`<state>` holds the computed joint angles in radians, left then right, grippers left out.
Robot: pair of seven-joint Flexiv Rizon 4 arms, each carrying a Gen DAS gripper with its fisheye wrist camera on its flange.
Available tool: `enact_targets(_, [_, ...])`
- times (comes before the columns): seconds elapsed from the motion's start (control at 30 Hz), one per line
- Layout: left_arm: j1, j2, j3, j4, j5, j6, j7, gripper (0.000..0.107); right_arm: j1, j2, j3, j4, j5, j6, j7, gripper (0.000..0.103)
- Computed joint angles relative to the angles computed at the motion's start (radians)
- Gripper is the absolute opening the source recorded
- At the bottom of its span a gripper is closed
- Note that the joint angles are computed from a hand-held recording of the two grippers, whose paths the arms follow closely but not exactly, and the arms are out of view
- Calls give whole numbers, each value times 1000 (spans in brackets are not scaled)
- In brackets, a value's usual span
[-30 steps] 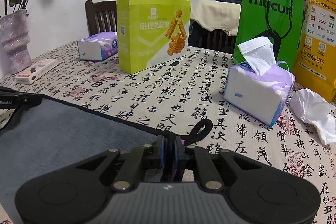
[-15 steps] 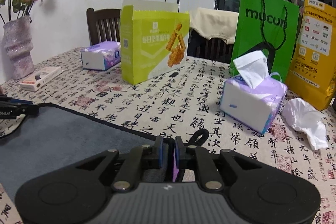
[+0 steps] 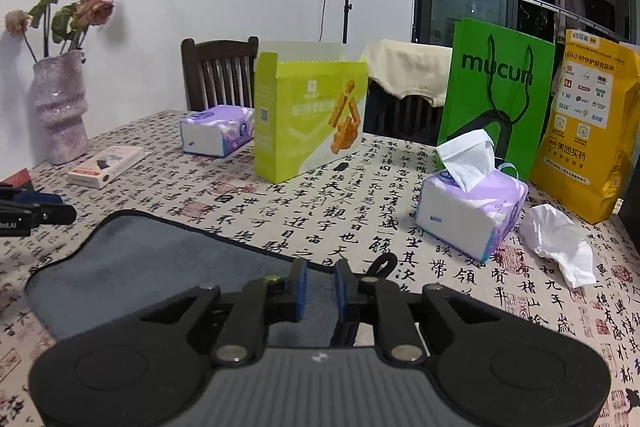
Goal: Fold towel
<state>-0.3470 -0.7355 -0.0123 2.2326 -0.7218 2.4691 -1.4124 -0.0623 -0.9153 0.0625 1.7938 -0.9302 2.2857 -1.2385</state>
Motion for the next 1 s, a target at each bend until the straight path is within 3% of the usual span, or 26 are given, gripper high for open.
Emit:
enact_targets(0.67, [-109,62,-45,167,-111,163,-51,45,-17,108,-12,242,43,146,-113,20])
enact_targets(1.0, [-155,75,-61,224,-158,210,-71,53,-26,141,-5,345,69,202,-171,35])
